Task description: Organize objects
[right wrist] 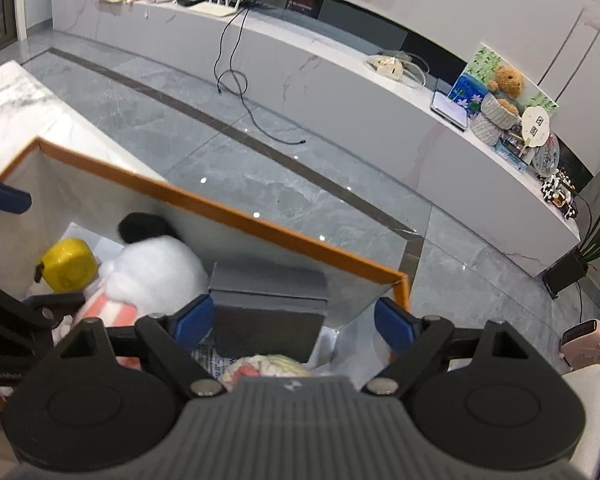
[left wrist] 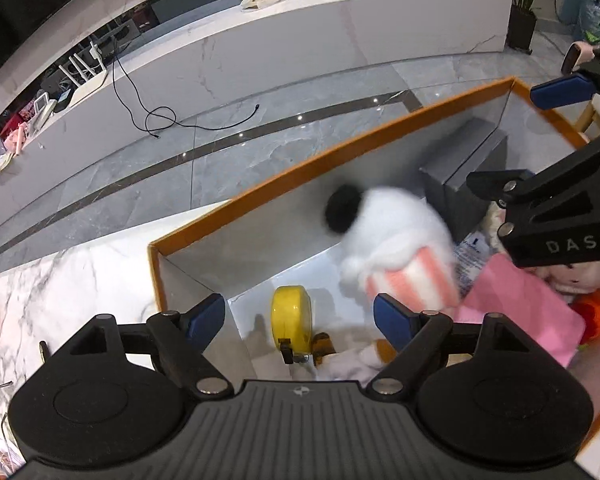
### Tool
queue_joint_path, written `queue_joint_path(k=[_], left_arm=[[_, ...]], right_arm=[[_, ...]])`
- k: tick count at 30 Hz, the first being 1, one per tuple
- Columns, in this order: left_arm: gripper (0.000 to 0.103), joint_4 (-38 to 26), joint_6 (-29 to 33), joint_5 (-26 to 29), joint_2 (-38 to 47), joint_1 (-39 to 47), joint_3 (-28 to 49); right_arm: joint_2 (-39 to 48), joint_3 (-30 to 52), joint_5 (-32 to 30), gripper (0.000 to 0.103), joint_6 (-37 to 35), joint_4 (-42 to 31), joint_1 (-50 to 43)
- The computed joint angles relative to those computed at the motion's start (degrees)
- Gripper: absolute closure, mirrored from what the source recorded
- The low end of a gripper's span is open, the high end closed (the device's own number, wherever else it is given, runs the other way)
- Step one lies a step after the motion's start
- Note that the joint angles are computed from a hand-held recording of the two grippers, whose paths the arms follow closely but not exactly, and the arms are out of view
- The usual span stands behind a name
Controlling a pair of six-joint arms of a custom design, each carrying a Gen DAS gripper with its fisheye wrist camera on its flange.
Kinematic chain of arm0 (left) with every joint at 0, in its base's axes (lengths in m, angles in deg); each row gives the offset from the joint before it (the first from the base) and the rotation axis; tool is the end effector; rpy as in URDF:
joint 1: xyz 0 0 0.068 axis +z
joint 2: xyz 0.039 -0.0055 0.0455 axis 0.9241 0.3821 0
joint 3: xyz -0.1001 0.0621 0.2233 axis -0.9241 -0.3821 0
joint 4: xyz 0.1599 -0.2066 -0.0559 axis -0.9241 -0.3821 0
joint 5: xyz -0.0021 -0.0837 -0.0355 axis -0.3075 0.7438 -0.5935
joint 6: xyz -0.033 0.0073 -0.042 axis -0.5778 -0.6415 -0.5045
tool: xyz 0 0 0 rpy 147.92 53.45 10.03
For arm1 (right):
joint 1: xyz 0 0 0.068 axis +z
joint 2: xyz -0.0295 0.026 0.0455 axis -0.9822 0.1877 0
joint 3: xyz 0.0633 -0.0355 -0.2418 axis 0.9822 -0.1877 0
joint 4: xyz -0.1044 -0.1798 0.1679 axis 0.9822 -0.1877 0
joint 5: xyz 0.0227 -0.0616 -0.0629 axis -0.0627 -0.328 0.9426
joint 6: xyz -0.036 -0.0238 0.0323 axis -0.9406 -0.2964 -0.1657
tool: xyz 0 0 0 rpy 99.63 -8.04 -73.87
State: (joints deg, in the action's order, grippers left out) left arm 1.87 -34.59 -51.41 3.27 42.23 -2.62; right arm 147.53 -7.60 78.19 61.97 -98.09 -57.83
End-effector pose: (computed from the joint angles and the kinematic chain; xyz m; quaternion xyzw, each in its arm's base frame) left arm 0.2179 -0.1028 0.1679 0.4708 0.8370 0.0218 0.2780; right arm 0.2108 0.0706 0.1731 -0.1487 0.9281 -0.0965 0.3275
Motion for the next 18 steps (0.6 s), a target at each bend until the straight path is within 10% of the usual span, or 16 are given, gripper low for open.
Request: queue_joint_path(k=[18], left_arm=[[0.007,-11.0,0.5,7.5,-12.9,4.8,2.9]], right_arm=[[-21.9,1.2,1.0,0.015,8.4,-18.1,3.9]])
